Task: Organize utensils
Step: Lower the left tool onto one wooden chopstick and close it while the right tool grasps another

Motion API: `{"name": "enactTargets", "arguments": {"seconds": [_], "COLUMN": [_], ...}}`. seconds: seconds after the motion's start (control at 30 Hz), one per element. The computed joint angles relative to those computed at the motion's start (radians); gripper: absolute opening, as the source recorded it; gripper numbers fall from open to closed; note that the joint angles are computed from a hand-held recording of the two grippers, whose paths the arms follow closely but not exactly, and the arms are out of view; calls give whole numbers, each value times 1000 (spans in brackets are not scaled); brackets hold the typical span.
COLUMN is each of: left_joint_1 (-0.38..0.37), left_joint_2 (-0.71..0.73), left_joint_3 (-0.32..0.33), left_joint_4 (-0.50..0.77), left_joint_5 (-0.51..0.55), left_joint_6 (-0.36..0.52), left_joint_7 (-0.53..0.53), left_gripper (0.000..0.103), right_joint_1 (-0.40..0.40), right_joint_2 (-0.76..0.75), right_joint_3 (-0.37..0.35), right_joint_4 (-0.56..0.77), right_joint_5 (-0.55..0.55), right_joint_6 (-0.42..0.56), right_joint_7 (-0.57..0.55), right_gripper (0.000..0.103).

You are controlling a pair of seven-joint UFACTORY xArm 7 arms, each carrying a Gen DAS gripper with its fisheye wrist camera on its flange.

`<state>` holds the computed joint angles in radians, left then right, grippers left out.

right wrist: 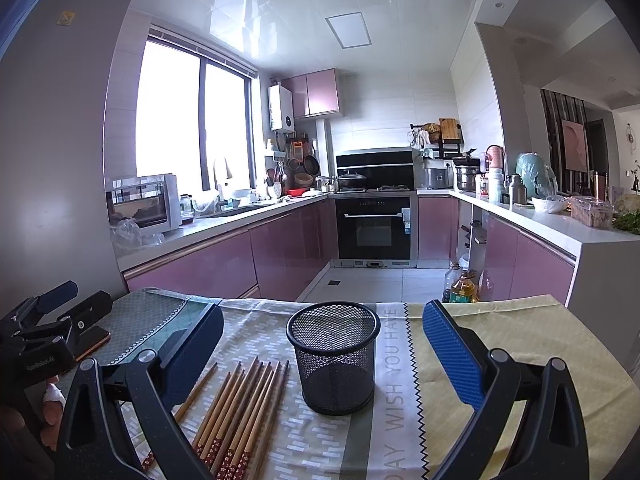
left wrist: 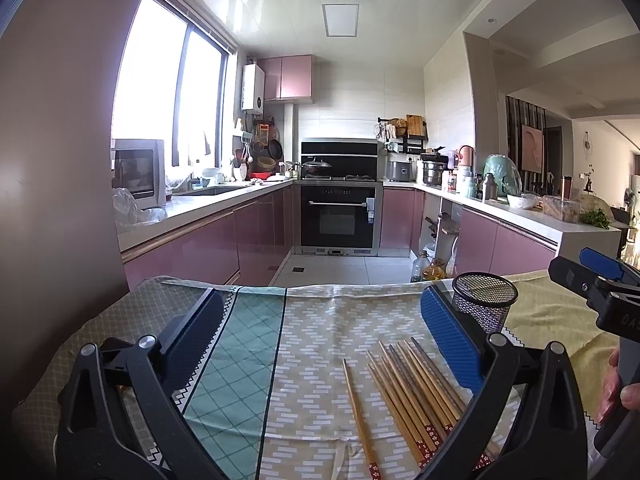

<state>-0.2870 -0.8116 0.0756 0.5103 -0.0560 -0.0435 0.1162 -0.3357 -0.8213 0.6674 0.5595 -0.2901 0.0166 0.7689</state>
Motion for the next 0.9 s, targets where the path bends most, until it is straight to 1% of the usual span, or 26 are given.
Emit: {"name": "enactTargets", "arguments": {"seconds": [0.1,0.13,0.17,0.2,0.23,0.27,0.3,0.33,0.37,0.4,0.43,0.47,0.5,0.53,0.6,0.67,0.77,0.8,0.83,0.87,0.9], "left_joint_1": [-6,-10,-22,-35,-37,-32,-37,-50,-56,-64,-69,-73,-80,-80,-76,-74,-40,-30,-26,-26,-25], "left_joint_2": [1,-1,4,12,18,23,28,32,37,43,48,55,62,73,98,124,166,179,196,211,225], "left_joint_3": [5,10,23,37,40,38,45,61,69,80,89,95,103,104,100,97,61,52,49,50,49], "left_joint_4": [5,5,14,22,31,37,43,51,58,68,75,84,94,102,119,134,153,161,173,185,197], "left_joint_5": [2,2,1,1,0,1,-1,-5,-13,-22,-31,-40,-50,-58,-74,-99,-126,-134,-147,-163,-177], "left_joint_6": [19,28,43,59,80,101,122,156,182,216,247,275,310,331,379,419,448,459,476,495,513], "left_joint_7": [5,9,18,31,41,51,66,87,103,125,148,169,194,213,248,275,285,292,299,310,321], "left_gripper": [97,97,97,97,97,97,97,97,97,97,93,91,87,85,81,79,76,75,70,68,65], "right_joint_1": [24,43,51,81,94,136,197,224,292,338,370,405,445,476,522,537,543,553,562,574,588], "right_joint_2": [23,38,51,77,95,125,165,193,224,258,287,312,342,369,416,455,520,540,550,563,577], "right_joint_3": [-17,-31,-36,-56,-65,-93,-136,-154,-198,-230,-247,-269,-299,-323,-358,-372,-389,-404,-412,-426,-442], "right_joint_4": [2,6,8,13,16,23,33,45,58,71,74,87,98,105,135,159,199,211,220,229,240], "right_joint_5": [-4,-7,-12,-15,-23,-24,-15,-26,6,-1,7,16,28,39,62,65,60,70,80,95,116], "right_joint_6": [-2,3,-3,7,3,19,43,62,101,125,125,149,163,165,207,227,261,273,287,299,311], "right_joint_7": [-16,-30,-42,-65,-85,-113,-144,-170,-207,-231,-241,-259,-283,-303,-333,-344,-342,-347,-344,-353,-366], "right_gripper": [97,97,97,97,97,97,97,97,96,94,90,86,79,74,68,62,53,48,43,41,36]}}
